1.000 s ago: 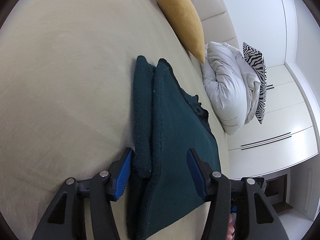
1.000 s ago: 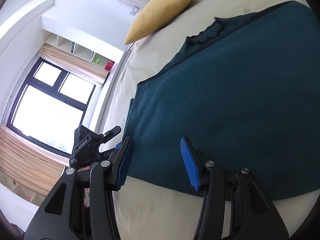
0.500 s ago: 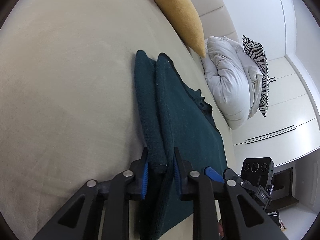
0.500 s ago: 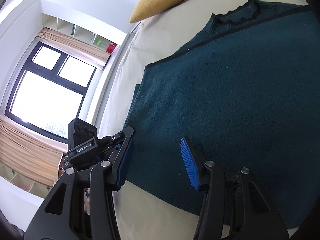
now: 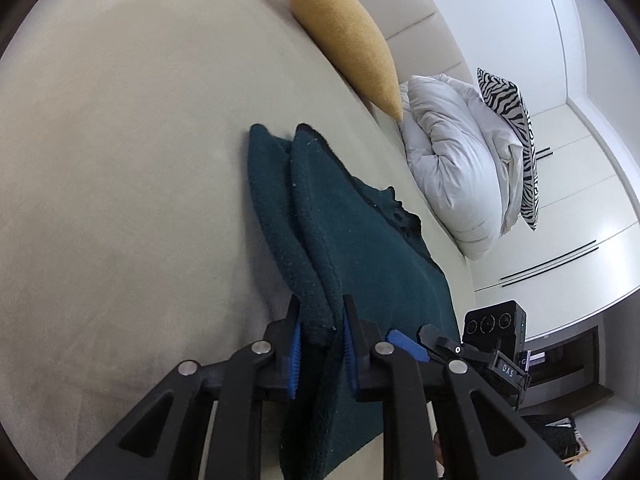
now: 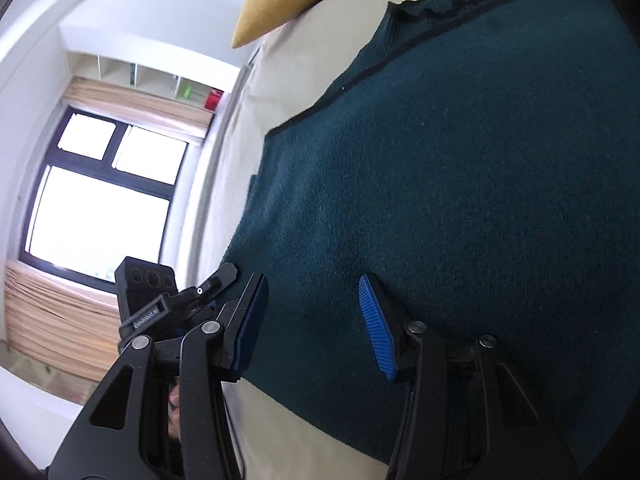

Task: Fold small clothes

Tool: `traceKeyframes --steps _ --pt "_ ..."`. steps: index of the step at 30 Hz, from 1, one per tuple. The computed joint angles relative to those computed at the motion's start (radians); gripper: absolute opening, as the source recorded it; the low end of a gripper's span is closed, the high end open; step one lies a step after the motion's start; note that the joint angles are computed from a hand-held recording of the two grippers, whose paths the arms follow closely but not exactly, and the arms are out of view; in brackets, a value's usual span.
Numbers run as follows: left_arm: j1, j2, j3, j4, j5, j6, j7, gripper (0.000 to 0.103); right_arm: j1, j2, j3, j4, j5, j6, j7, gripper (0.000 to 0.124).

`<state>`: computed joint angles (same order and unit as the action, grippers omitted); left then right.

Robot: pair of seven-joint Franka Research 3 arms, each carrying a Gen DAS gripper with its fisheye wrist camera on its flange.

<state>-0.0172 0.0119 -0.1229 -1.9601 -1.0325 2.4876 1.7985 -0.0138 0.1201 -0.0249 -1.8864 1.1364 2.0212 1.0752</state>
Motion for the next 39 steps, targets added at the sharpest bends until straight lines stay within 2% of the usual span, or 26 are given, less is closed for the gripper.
traceKeyframes --steps 3,7,14,17,20,24,26,28,30,33,39 --pt "-0.018 0.004 -0.015 0.056 0.127 0.009 -0.054 0.018 -0.028 -0.011 -0.020 -0.009 0.050 -0.010 -0.011 0.047" --pt "-0.061 0.063 -0.052 0.203 0.315 0.009 -0.134 0.018 -0.091 -0.012 -0.060 -0.010 0.114 -0.057 -0.013 0.048" --pt "-0.184 0.375 -0.170 0.609 0.573 -0.056 -0.257 0.018 -0.220 0.041 -0.111 0.016 0.185 -0.152 0.035 0.049" --pt "-0.205 0.479 -0.204 0.681 0.613 -0.075 -0.319 0.020 -0.266 0.077 -0.109 0.028 0.211 -0.212 0.040 0.048" --pt "-0.172 0.476 -0.249 0.627 0.572 -0.055 -0.314 0.024 -0.284 0.089 -0.096 0.034 0.215 -0.229 0.021 0.048" --pt "-0.111 0.406 -0.304 0.531 0.456 -0.001 -0.212 0.047 -0.274 0.095 -0.080 0.051 0.186 -0.193 0.036 0.049" --pt "-0.071 0.342 -0.335 0.459 0.342 0.047 -0.102 0.051 -0.264 0.088 -0.073 0.053 0.169 -0.171 0.050 0.049" --pt "-0.055 0.270 -0.334 0.376 0.251 0.100 -0.020 0.052 -0.257 0.090 -0.070 0.067 0.144 -0.169 0.059 0.049" --pt "-0.062 0.231 -0.314 0.325 0.203 0.120 -0.002 0.052 -0.251 0.099 -0.070 0.090 0.105 -0.163 0.081 0.049" --pt "-0.081 0.184 -0.263 0.250 0.183 0.131 -0.018 0.052 -0.230 0.107 -0.063 0.128 0.028 -0.134 0.146 0.049" --pt "-0.110 0.134 -0.206 0.171 0.053 0.128 0.066 0.052 -0.191 0.104 -0.048 0.180 -0.115 -0.122 0.192 0.048"
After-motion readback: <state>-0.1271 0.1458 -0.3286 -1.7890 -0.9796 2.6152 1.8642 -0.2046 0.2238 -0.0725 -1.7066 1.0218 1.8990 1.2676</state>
